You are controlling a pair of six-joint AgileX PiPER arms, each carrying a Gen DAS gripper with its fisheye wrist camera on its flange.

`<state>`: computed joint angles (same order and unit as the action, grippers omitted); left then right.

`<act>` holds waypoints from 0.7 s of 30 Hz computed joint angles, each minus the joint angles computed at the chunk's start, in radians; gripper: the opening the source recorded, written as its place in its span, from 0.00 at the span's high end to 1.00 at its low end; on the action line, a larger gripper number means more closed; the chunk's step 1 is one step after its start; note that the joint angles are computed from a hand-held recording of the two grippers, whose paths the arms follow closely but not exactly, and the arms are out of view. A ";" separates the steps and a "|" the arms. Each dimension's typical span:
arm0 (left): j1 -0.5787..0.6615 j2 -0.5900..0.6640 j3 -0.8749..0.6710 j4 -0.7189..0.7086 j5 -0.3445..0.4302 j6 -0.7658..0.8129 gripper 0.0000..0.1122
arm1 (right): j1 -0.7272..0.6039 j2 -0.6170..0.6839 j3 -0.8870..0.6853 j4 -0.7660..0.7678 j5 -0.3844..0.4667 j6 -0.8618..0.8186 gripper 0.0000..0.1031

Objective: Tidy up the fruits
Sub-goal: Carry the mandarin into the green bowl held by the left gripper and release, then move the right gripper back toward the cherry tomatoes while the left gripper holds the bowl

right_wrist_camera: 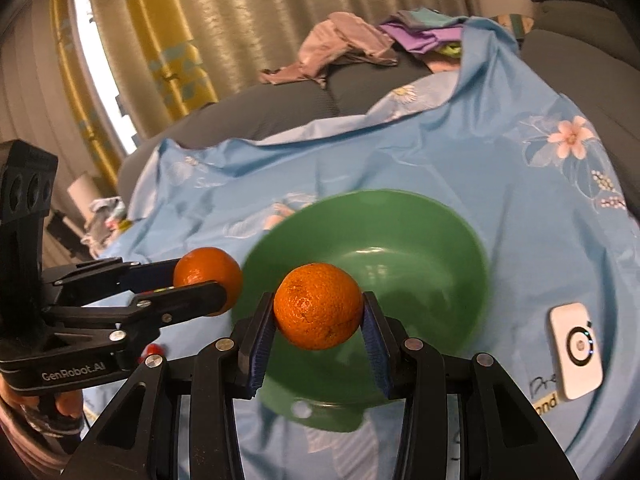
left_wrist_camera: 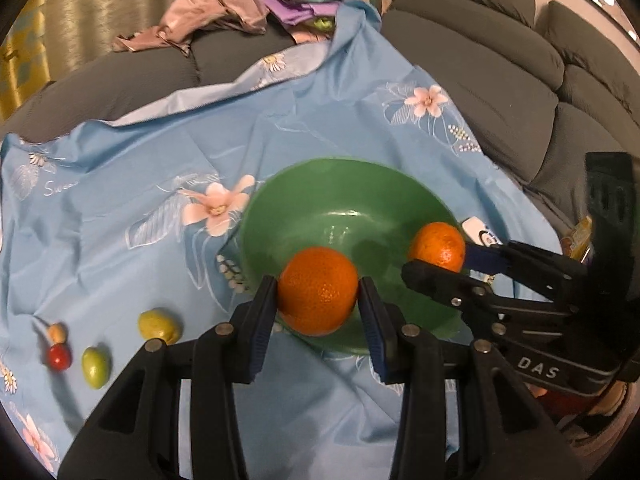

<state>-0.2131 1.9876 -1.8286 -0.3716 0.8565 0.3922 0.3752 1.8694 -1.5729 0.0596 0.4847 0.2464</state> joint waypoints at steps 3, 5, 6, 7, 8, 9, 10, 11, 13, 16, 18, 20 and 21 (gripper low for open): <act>-0.017 0.052 -0.055 0.039 0.026 -0.030 0.63 | -0.003 0.009 -0.003 -0.060 0.015 0.048 0.57; -0.020 0.068 -0.070 0.050 0.036 -0.037 0.63 | -0.011 0.016 -0.007 -0.042 0.025 0.035 0.57; -0.021 0.077 -0.077 0.055 0.044 -0.042 0.63 | -0.012 0.024 -0.017 -0.042 0.035 0.036 0.57; -0.021 0.082 -0.081 0.059 0.047 -0.045 0.62 | -0.011 0.029 -0.023 -0.050 0.044 0.042 0.57; -0.019 0.083 -0.079 0.058 0.046 -0.044 0.63 | -0.006 0.036 -0.035 -0.067 0.057 0.060 0.57; -0.020 0.084 -0.080 0.061 0.042 -0.047 0.64 | -0.004 0.039 -0.039 -0.079 0.062 0.071 0.57; -0.019 0.083 -0.081 0.064 0.043 -0.050 0.63 | 0.000 0.042 -0.043 -0.090 0.068 0.083 0.57; -0.020 0.082 -0.081 0.066 0.044 -0.054 0.61 | 0.003 0.047 -0.054 -0.103 0.082 0.096 0.57; -0.018 0.069 -0.068 0.068 0.033 -0.057 0.47 | 0.008 0.053 -0.065 -0.127 0.102 0.121 0.57; -0.008 0.034 -0.023 0.053 0.010 -0.050 0.41 | 0.019 0.045 -0.061 -0.186 0.111 0.178 0.57; -0.001 0.004 0.016 0.047 -0.009 -0.049 0.37 | 0.025 0.024 -0.046 -0.228 0.103 0.217 0.57; 0.011 -0.025 0.053 0.038 -0.023 -0.048 0.33 | 0.030 0.007 -0.035 -0.251 0.100 0.242 0.57; 0.019 -0.048 0.086 0.030 -0.035 -0.046 0.32 | 0.034 0.001 -0.033 -0.263 0.100 0.256 0.57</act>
<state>-0.1937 1.9391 -1.7430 -0.3412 0.8211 0.3466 0.4093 1.8704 -1.6063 -0.2037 0.5851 0.5023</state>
